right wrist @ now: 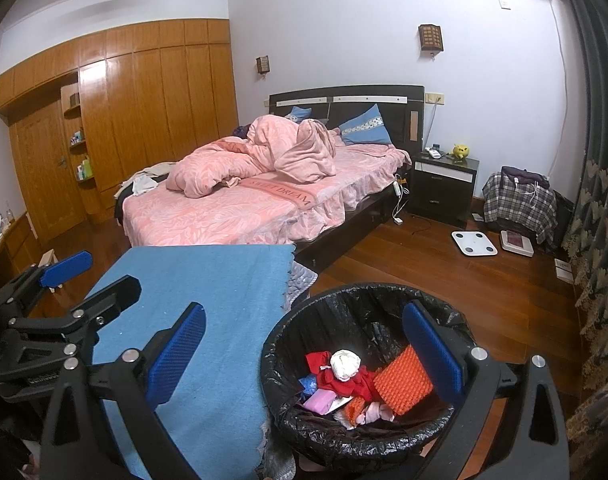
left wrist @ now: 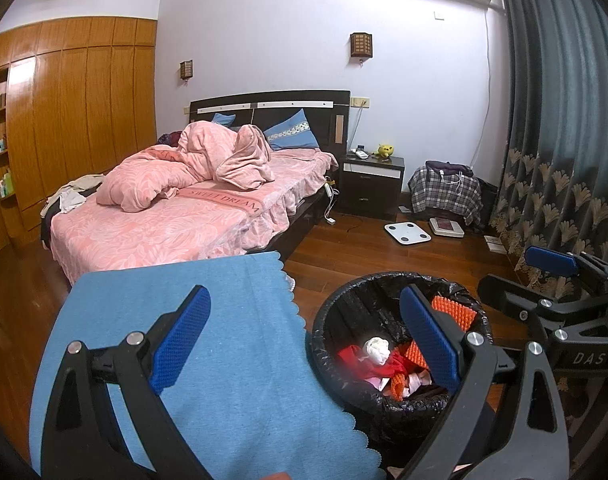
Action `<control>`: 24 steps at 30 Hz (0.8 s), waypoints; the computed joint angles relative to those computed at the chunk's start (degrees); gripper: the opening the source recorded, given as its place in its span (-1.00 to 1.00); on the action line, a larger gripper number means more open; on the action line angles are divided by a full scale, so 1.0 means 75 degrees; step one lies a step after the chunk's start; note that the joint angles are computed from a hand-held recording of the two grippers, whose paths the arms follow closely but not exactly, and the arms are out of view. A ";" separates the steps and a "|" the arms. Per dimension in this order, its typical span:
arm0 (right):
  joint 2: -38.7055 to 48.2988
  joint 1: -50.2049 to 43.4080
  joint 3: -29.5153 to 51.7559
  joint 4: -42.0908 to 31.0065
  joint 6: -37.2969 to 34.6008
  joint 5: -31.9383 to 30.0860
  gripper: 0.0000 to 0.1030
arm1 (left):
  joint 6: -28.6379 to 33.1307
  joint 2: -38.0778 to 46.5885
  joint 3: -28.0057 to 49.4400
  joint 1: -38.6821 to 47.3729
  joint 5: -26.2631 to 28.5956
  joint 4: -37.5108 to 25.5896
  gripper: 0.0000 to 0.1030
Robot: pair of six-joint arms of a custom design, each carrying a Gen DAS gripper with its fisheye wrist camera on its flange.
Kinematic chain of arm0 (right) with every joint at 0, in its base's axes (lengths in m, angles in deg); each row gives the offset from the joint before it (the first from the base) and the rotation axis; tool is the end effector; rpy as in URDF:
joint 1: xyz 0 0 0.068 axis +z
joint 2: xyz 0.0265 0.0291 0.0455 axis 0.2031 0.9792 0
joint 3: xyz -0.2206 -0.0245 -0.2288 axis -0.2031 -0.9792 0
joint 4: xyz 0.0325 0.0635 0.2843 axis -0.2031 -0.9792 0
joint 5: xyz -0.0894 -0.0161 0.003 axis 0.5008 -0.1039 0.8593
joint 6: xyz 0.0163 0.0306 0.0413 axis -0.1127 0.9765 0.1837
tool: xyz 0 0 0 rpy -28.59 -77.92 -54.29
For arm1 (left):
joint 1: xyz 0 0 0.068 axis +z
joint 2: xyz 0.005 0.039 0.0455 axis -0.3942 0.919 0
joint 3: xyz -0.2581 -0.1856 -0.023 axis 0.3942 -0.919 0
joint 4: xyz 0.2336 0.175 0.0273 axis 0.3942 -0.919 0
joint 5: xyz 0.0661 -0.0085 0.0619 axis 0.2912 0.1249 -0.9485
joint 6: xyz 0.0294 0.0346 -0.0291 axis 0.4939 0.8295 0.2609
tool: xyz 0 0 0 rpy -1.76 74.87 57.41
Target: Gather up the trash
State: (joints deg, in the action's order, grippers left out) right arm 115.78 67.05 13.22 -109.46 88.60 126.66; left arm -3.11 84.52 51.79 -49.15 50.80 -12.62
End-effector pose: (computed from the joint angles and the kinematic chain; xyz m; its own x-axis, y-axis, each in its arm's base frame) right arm 0.1509 0.1652 0.2400 -0.4101 0.2609 -0.8739 0.3684 0.9239 0.1029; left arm 0.2811 -0.1478 0.2409 -0.3232 0.2901 -0.9008 0.6895 0.7241 -0.0142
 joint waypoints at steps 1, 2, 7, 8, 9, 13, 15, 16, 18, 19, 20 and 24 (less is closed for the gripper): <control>0.0005 0.0001 0.0005 -0.0008 0.0011 -0.0002 0.88 | 0.0007 -0.0002 0.0005 0.0002 -0.0002 -0.0012 0.81; 0.0010 0.0001 0.0010 -0.0013 0.0015 -0.0007 0.88 | 0.0007 -0.0002 0.0003 0.0004 0.0005 -0.0009 0.81; 0.0017 0.0003 0.0021 -0.0015 0.0011 0.0001 0.88 | 0.0005 -0.0003 0.0008 0.0006 0.0001 -0.0016 0.81; 0.0023 0.0000 0.0033 -0.0014 -0.0002 0.0002 0.88 | 0.0008 -0.0011 0.0009 0.0013 0.0004 -0.0026 0.81; 0.0023 -0.0002 0.0025 -0.0013 0.0004 -0.0001 0.88 | 0.0008 -0.0019 0.0012 0.0021 0.0014 -0.0038 0.81; 0.0029 -0.0007 0.0031 -0.0010 -0.0001 -0.0011 0.88 | 0.0008 -0.0003 0.0019 0.0014 0.0015 -0.0033 0.81; 0.0032 -0.0009 0.0035 -0.0003 -0.0010 -0.0009 0.88 | 0.0013 -0.0018 0.0019 0.0021 0.0011 -0.0042 0.81; 0.0032 -0.0009 0.0035 -0.0003 -0.0010 -0.0009 0.88 | 0.0013 -0.0019 0.0021 0.0026 0.0018 -0.0048 0.81; 0.0043 -0.0010 0.0043 -0.0006 -0.0007 -0.0014 0.88 | 0.0012 -0.0015 0.0023 0.0023 0.0017 -0.0050 0.81; 0.0043 -0.0010 0.0043 -0.0006 -0.0007 -0.0014 0.88 | 0.0013 -0.0002 0.0025 0.0014 0.0011 -0.0038 0.81; 0.0045 -0.0010 0.0047 -0.0003 -0.0007 -0.0016 0.88 | 0.0013 -0.0002 0.0025 0.0014 0.0011 -0.0038 0.81; 0.0057 -0.0019 0.0059 -0.0009 -0.0007 -0.0023 0.88 | 0.0012 -0.0002 0.0026 0.0003 -0.0004 -0.0037 0.81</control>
State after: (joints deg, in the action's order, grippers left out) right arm 116.21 66.91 13.67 -109.53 88.55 126.49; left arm -3.03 84.50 51.99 -49.13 50.77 -12.90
